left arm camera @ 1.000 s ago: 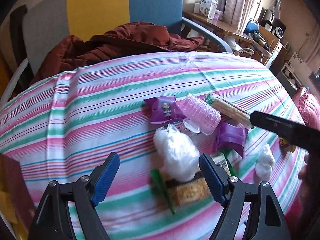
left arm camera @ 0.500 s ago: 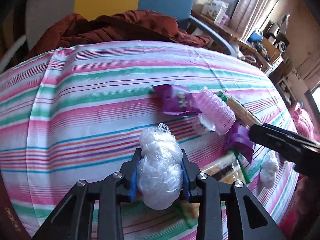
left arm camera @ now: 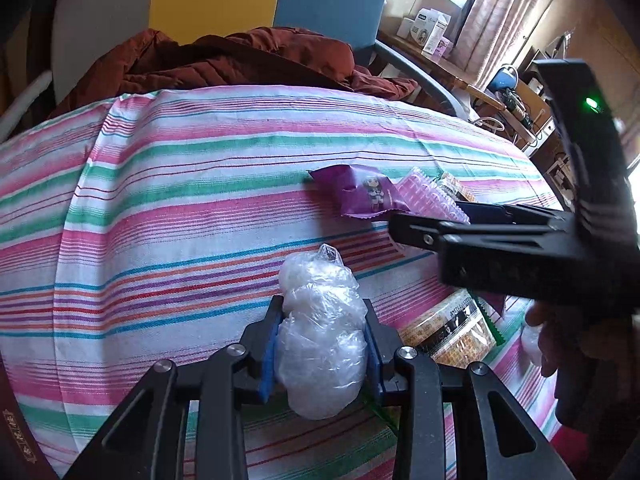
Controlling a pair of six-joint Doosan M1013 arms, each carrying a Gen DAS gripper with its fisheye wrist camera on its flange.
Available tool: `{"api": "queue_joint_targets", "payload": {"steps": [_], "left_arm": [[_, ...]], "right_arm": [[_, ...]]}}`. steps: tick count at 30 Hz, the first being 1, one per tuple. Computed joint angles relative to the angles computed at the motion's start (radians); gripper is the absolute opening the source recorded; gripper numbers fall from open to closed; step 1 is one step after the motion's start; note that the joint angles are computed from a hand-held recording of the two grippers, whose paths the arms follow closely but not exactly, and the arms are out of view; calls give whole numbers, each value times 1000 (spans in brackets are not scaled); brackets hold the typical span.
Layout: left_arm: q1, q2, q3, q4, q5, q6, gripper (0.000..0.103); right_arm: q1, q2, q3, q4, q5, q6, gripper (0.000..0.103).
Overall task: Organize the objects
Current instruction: 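Grasp the plastic-wrapped bundle with the left tool while the right tool grasps the pink roller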
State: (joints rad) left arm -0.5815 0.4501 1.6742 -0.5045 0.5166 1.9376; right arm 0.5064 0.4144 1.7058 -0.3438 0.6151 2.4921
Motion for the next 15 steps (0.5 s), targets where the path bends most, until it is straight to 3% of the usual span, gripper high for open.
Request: {"api": "queue_joint_targets", "payload": {"steps": [7, 15], "left_arm": [[-17, -5, 13, 69, -46, -33, 37], [-9, -30, 20, 132, 4, -121, 35]], "right_arm": [[13, -15, -3, 9, -14, -43, 68], [14, -70, 41, 26, -106, -11, 68]]}}
